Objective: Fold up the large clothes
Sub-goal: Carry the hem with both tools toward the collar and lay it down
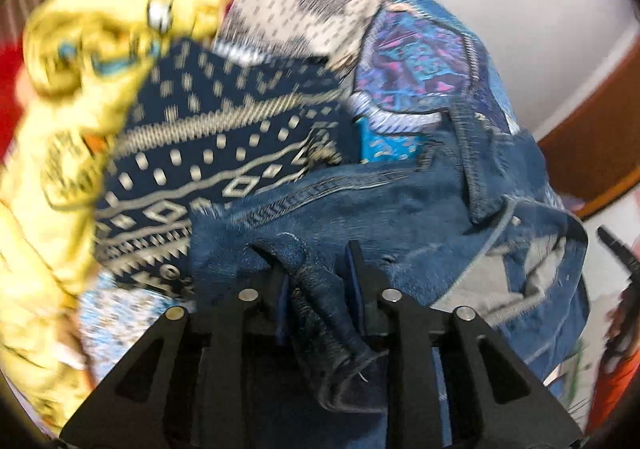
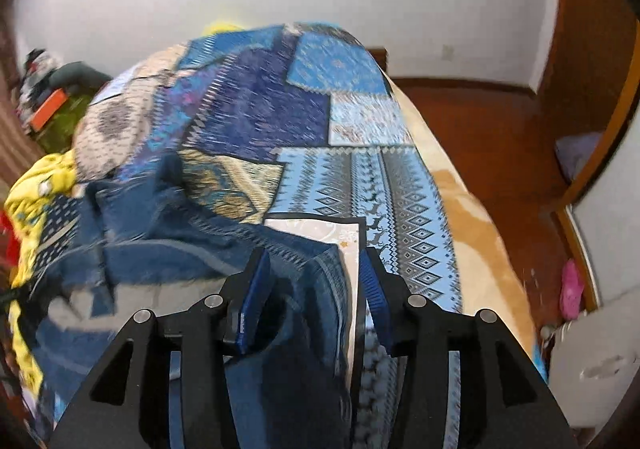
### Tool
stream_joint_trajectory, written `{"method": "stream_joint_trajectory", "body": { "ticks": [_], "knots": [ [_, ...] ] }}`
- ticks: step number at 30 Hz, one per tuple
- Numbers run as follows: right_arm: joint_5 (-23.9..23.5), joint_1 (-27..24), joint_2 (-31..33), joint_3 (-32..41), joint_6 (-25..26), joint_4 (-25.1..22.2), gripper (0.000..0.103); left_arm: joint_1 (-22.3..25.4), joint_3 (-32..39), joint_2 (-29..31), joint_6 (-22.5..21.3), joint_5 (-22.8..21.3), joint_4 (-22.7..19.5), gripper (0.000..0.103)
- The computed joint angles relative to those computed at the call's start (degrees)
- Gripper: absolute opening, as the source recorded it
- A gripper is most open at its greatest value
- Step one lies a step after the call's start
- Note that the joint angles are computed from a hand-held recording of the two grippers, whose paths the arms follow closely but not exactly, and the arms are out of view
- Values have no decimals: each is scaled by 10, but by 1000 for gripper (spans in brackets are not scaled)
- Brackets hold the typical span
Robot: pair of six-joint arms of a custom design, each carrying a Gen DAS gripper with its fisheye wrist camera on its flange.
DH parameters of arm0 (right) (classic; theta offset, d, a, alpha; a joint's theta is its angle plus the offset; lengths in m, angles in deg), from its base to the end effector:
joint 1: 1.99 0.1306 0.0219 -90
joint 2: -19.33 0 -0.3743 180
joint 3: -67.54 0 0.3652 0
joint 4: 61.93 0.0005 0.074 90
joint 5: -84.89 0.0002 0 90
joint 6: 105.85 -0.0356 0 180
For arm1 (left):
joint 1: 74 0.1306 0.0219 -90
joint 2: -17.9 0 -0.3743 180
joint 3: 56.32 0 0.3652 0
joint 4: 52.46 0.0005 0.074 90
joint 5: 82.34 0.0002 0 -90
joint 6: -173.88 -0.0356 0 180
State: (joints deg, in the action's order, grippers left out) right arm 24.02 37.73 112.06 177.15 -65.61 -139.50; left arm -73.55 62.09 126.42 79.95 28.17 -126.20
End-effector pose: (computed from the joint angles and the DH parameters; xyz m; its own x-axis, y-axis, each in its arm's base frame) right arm 0.3502 0.2678 0.5188 -0.7195 0.2692 -0.6403 0.2698 0.9578 0.0995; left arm 0.5478 -0.0087 0.4518 -0.8854 0.0572 -0.4612 0.2082 0.9361 -0.2836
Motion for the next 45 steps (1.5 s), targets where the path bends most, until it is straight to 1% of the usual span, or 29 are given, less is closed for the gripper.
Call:
{"method": "stream_joint_trajectory", "body": {
  "ticks": [1,2,3,4,5,6,7,8,9,10,11,12,13,15,19,24,27,32,37,39,40,42,45],
  "knots": [
    [5,9,-2,6,4,-5,53,-3,-2,-14,-10,-10,0,36],
    [12,21,-5,10,5,-10,57,-5,-2,-20,-13,-13,1,47],
    [22,32,-4,17,9,-12,59,-5,-11,-37,-17,-14,10,51],
    [36,49,-7,22,12,-18,59,-4,-16,-47,-19,-13,17,57],
    [40,56,-5,26,17,-18,59,-4,-24,-60,-21,-18,28,61],
    [47,68,-4,32,19,-22,60,-3,-33,-77,-26,-27,37,63],
    [51,78,0,39,20,-28,63,-4,-34,-84,-27,-28,40,65],
    [53,83,2,41,22,-27,67,-2,-37,-91,-31,-23,39,68],
    [60,94,3,44,21,-30,73,1,-42,-102,-39,-11,33,70],
    [63,100,4,45,22,-28,77,1,-44,-107,-44,-5,27,75],
    [69,110,7,47,22,-29,77,1,-50,-115,-50,-2,24,78],
    [68,117,9,48,24,-30,77,0,-63,-127,-63,2,20,80],
    [63,119,12,46,29,-26,77,-2,-76,-137,-73,0,18,85],
    [58,127,21,46,29,-26,77,-11,-103,-155,-92,-7,18,85],
    [41,139,36,45,27,-24,77,-30,-159,-177,-114,-14,11,85],
    [-5,140,47,24,21,4,77,-55,-200,-174,-116,-39,9,85],
    [-25,134,61,20,20,10,77,-68,-217,-173,-109,-57,40,85],
    [-56,119,78,11,24,29,77,-70,-199,-143,-92,-52,49,85],
    [-70,103,100,19,50,43,78,-65,-162,-95,-76,-52,59,86],
    [-86,90,105,22,60,53,78,-66,-140,-78,-72,-66,59,86],
    [-92,83,111,28,68,56,78,-67,-125,-66,-69,-81,61,86],
    [-93,71,123,42,79,56,78,-67,-88,-41,-63,-101,64,86],
    [-87,50,143,76,86,52,78,-62,-32,-9,-50,-107,62,86]
  ]
}}
